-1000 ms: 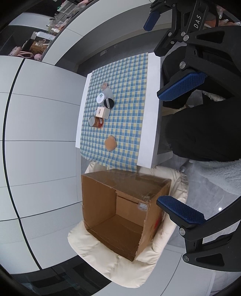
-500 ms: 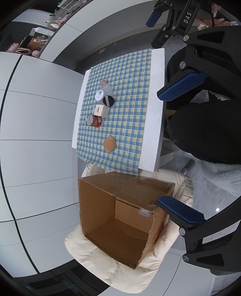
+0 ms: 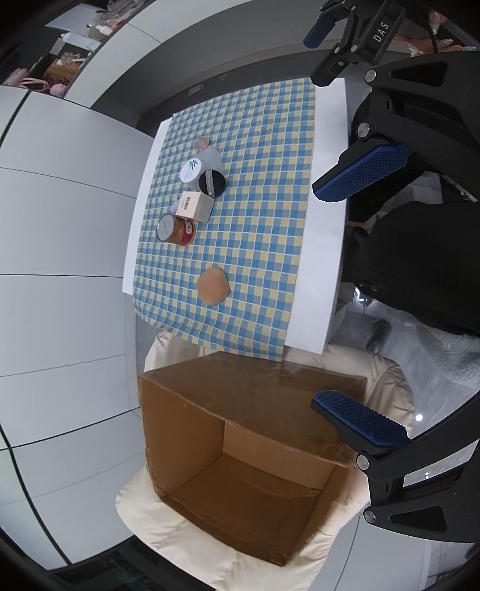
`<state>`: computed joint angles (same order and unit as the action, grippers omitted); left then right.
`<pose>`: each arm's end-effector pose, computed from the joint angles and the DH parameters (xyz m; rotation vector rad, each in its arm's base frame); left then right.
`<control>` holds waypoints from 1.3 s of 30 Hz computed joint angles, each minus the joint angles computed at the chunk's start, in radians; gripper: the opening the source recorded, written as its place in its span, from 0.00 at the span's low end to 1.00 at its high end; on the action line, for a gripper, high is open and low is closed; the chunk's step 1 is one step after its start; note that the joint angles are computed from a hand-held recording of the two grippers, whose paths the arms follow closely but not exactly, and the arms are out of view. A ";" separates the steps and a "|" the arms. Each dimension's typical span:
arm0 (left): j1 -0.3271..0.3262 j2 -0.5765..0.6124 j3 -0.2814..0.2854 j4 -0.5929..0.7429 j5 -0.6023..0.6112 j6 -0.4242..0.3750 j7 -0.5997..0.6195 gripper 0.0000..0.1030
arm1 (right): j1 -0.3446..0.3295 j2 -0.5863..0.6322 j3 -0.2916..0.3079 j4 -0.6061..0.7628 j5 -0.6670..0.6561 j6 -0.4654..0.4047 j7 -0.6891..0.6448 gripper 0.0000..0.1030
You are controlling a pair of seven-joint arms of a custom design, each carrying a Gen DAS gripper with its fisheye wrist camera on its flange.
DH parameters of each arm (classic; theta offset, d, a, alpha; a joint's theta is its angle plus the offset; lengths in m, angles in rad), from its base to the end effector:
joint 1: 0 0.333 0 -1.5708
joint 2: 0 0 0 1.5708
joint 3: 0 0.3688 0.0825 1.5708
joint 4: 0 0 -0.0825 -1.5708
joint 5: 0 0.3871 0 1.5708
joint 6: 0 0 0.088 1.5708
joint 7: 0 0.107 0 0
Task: Organize objects
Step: 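Move both open tools back from the box toward the checked table, then close the left tool on the tan sponge while the right tool grips the black puff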
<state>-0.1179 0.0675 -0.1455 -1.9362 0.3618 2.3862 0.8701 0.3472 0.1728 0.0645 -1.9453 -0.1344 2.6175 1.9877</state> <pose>0.5951 -0.1547 0.5424 -2.1333 1.7039 -0.3849 0.5923 0.2592 0.4994 -1.9820 1.8107 -0.3561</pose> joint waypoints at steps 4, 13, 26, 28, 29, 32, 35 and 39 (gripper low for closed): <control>0.001 0.074 0.009 0.057 -0.005 0.001 0.012 0.99 | -0.002 0.070 -0.004 0.060 0.008 -0.022 -0.019 1.00; -0.007 0.260 0.052 0.205 -0.019 0.035 0.022 0.99 | 0.008 0.245 -0.027 0.215 0.013 -0.013 -0.039 1.00; -0.016 0.599 0.111 0.530 -0.109 -0.006 0.004 0.99 | 0.030 0.551 -0.059 0.573 0.033 -0.030 -0.038 1.00; -0.027 0.638 0.130 0.569 -0.092 -0.012 -0.011 0.99 | 0.033 0.586 -0.064 0.617 0.038 -0.039 -0.037 1.00; -0.029 0.660 0.136 0.592 -0.087 -0.021 -0.015 0.99 | 0.035 0.608 -0.067 0.648 0.040 -0.054 -0.035 1.00; -0.022 0.705 0.132 0.636 -0.094 -0.033 -0.005 0.99 | 0.034 0.654 -0.070 0.712 0.046 -0.070 -0.042 0.98; -0.021 0.733 0.132 0.662 -0.092 -0.032 0.013 0.99 | 0.044 0.690 -0.083 0.759 0.033 -0.071 -0.049 0.90; -0.029 0.761 0.141 0.693 -0.084 -0.014 0.020 0.99 | 0.069 0.756 -0.113 0.856 -0.002 -0.088 -0.047 0.76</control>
<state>-0.1469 0.8284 -0.0045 -1.2433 0.2782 2.3721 0.8897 0.4160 0.9287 -0.0490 -1.0890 -0.1361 2.5294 1.9411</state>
